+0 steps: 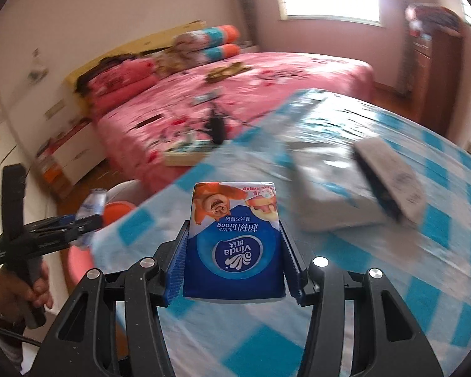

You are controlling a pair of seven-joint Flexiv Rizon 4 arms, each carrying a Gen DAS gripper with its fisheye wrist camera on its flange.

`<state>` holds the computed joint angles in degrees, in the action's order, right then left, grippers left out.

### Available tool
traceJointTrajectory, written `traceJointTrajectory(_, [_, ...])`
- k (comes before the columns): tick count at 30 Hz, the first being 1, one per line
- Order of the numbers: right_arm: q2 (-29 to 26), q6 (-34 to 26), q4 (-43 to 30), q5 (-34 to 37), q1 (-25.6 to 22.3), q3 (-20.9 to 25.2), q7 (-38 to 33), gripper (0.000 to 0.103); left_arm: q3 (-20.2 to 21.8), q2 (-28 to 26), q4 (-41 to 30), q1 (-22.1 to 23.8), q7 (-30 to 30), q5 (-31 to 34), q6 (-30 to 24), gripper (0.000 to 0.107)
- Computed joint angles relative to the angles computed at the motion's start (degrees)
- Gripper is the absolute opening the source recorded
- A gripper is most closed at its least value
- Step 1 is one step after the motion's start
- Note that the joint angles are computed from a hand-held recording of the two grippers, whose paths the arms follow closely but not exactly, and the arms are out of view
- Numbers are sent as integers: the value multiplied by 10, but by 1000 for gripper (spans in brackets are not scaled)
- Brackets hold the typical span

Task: Collect trash
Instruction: 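Carry the Vinda pack and milk bag over the orange bucket with both tools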

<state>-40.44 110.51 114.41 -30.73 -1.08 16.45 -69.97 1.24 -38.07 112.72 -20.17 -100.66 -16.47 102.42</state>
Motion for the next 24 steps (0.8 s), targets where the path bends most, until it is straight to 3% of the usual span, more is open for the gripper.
traceJointTrajectory(7, [-27, -56, -39, -54, -1, 71, -25, 54, -17, 5, 43, 44, -18, 0, 28, 60])
traceJointTrajectory(16, [-68, -137, -98, -43, 13, 147, -97, 54, -26, -1, 72, 79, -36, 0, 39, 60])
traceJointTrajectory(24, [-105, -200, -158, -16, 51, 175, -163, 54, -19, -10, 87, 92, -53, -7, 35, 60])
